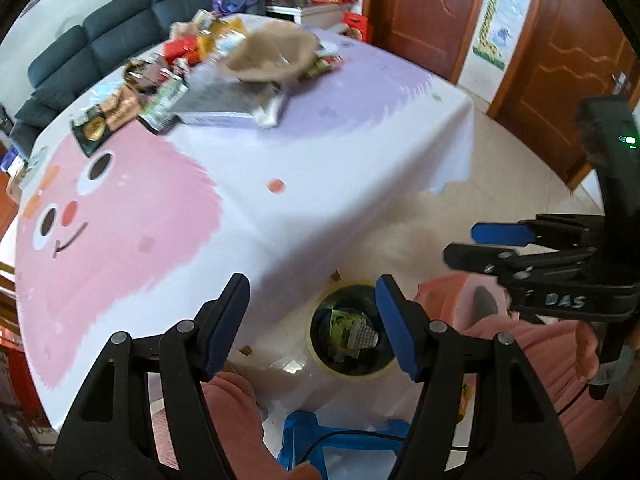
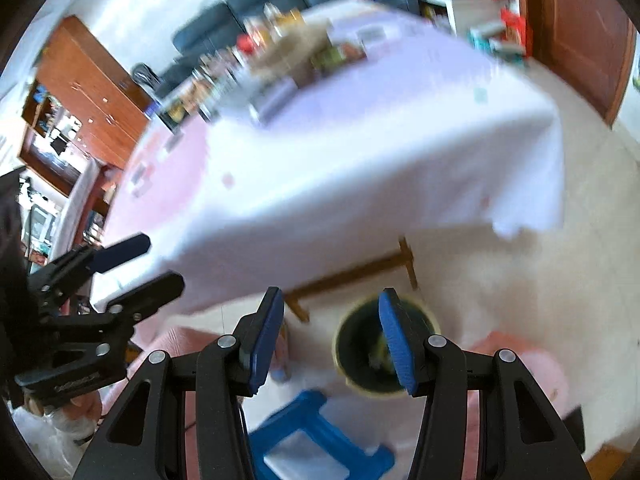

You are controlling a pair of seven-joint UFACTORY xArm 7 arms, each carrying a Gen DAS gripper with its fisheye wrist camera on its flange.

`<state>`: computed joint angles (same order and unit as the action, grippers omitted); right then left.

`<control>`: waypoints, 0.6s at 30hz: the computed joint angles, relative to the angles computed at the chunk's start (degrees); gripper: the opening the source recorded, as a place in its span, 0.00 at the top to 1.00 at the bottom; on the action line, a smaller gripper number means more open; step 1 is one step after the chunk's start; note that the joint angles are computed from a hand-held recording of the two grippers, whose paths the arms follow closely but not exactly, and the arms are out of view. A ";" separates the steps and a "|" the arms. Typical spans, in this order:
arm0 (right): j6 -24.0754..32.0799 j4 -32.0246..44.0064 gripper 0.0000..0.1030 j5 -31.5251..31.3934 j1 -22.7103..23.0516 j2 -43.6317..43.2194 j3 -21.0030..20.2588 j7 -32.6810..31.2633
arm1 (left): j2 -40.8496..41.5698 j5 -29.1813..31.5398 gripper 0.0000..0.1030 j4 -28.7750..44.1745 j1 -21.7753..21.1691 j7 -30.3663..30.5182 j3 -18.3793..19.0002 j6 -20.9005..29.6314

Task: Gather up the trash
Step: 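Move both tools back over the table toward the cardboard cup carrier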

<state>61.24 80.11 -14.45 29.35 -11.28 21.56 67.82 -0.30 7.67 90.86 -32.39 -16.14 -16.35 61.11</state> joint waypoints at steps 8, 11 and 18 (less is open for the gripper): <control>0.16 12.39 0.51 -7.89 0.22 6.82 -0.14 -2.39 | 1.48 2.73 0.39 7.61 1.95 -1.35 1.56 2.78; 0.21 17.53 0.51 -9.95 1.54 10.75 -1.82 -3.75 | 2.99 5.12 0.39 11.40 2.48 -3.52 2.41 3.79; 0.24 29.75 0.51 -12.39 4.19 19.04 -7.20 -6.75 | 8.82 5.94 0.39 21.50 3.14 -4.97 4.86 5.20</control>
<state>61.49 109.86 -26.83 33.54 7.76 14.36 61.08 8.52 13.60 112.36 -29.26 -21.11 -11.50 66.31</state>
